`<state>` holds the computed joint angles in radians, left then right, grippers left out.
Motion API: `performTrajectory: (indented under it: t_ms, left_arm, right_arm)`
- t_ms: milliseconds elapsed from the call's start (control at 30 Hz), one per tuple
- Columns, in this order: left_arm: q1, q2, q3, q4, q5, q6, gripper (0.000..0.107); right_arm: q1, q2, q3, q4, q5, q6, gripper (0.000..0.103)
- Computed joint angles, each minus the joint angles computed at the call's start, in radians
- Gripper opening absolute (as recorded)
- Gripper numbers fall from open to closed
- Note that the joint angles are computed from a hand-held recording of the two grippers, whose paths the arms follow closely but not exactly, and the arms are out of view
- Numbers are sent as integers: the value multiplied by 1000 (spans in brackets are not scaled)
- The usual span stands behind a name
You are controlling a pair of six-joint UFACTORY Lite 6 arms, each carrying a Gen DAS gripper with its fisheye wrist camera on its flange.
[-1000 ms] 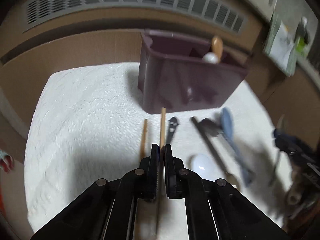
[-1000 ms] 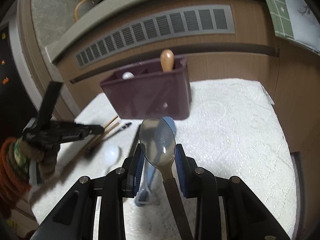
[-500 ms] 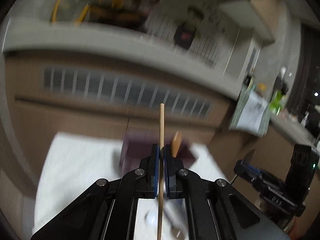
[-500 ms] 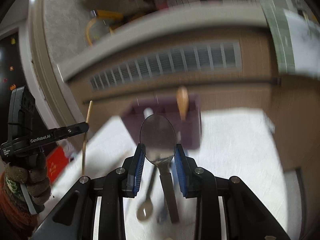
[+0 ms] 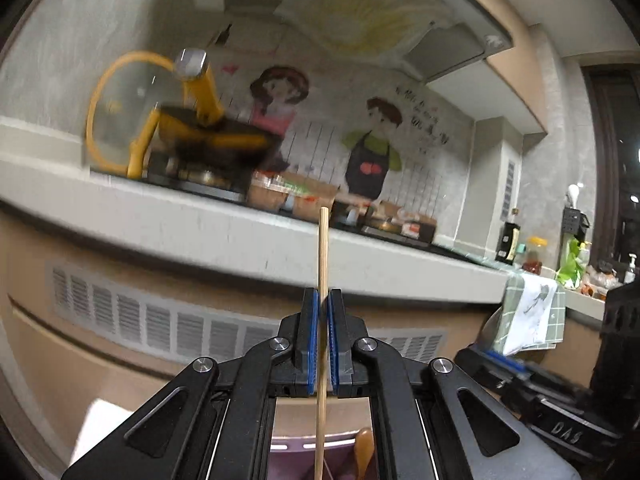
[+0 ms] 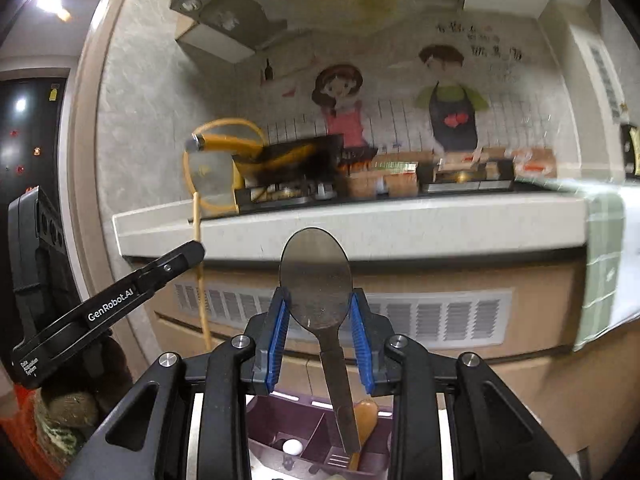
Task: Organize utensils
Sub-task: 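Lower the chopstick and brown spoon into the maroon holder and open both grippers, then grasp the blue spoon handle with the right gripper while the left gripper approaches the remaining chopstick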
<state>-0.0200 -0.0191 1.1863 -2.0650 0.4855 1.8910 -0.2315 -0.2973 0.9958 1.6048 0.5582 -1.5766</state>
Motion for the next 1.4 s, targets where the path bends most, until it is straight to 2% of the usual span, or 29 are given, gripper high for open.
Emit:
performTrajectory:
  t_ms: [133,333,367,467,533,600,733,800,933,1000,1067,1200,1333,1400]
  left_arm:
    - [-14,109,11,-110,22,105,5]
    - [-27,223,3,-108,23,139,5]
    - [-25,229,-5,-81,27,115,5]
    - [-24,255,-16,12,11,26,9]
    - [-21,250,-35,60,-1,-6,23]
    - [-17,213,-76,77,0,-11,34]
    - [39,57,-213,127,13,-41,39]
    - [85,-28,-283,207,22,-98,41]
    - [182,-190,-433,367,65,-212,43]
    - [242,-248,-497,450,104,-279,43]
    - [284,-278,-536,515,137,-346,43]
    - [358,-324,-565,611,204,-409,43]
    - [440,-329,-576,666,254,-397,43]
    - [480,-298,-577,682,276,-391,43]
  right_arm:
    - [4,153,28,80,4,-60,28]
    - [12,289,30,104,-6,-106,28]
    - [16,290,24,85,-9,-94,28]
    - [30,367,64,-138,10,84,30]
    - [42,369,55,-193,-14,129,30]
    - [57,327,6,-175,-71,100,30]
    - [51,174,-100,-169,-105,63,30]
    - [44,100,-137,-212,-107,91,30]
    - [-17,-68,-218,-291,-72,152,30]
    - [-57,-102,-218,-357,-17,195,30]
    - [-76,-80,-180,-411,56,227,30]
    - [36,51,-80,-402,-41,228,30]
    - [88,272,89,-606,32,405,31]
    - [110,282,68,-638,-33,436,31]
